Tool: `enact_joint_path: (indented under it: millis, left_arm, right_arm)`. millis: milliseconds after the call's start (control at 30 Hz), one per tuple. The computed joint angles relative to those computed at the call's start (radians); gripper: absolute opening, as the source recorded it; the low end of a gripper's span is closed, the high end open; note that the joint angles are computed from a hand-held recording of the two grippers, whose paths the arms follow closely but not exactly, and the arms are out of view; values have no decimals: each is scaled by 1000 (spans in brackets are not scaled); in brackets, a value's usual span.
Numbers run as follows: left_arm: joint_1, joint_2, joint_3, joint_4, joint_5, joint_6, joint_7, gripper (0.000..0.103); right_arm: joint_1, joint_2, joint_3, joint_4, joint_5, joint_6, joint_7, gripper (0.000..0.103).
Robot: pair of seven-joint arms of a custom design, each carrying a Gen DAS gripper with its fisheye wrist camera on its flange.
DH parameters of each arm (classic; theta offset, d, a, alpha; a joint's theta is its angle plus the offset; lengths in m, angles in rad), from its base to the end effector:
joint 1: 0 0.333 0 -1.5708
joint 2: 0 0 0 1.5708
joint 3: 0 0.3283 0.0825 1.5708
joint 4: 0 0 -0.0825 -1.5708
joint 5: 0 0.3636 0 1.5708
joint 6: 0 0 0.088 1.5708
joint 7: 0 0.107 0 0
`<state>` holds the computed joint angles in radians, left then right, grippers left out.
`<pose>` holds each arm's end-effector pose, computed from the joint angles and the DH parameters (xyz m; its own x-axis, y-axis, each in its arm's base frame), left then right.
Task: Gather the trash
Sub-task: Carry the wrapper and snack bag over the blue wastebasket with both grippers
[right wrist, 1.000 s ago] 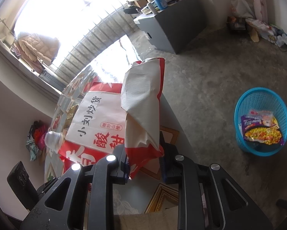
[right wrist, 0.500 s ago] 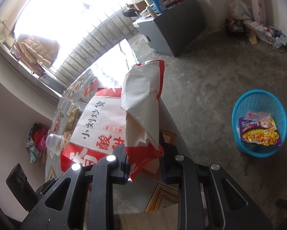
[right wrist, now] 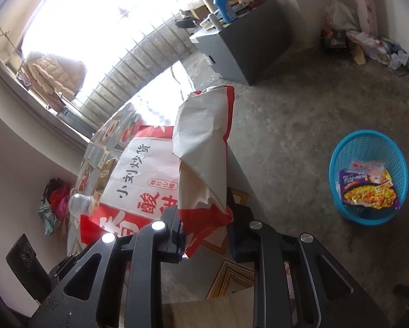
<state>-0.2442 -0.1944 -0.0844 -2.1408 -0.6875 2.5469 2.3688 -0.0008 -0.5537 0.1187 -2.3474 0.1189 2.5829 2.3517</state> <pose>0.4921 -0.1624 0.5729 -0.6535 -0.7477 0.1182 -0.5946 0.4104 -0.6914 0.4055 0.0580 0.6409 -0.4458 -0.7173 -0.5355 -0.5542 0.6909 -0.4642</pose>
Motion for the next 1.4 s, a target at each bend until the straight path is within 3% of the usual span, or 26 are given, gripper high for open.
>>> enact_joint_path:
  millis: [500,733,1200,1400]
  left_arm:
    - [-10,-30,20,0,-51,4,46,0]
    - [-8,-30,38,41,-102,-36,100,0]
    - [-19,-42,12,107,-95,-41,98,0]
    - [-44,-20,-2,157,-90,-57,102,0]
  right_arm:
    - [-18,-47,12,-16,-9,2,16,22]
    - [-62,-96,52,-24,-54,-12,87,22]
    - [-102,-211,48,-130,-44,49,143,22]
    - [-154,-270,55,-173,-58,25,153,22]
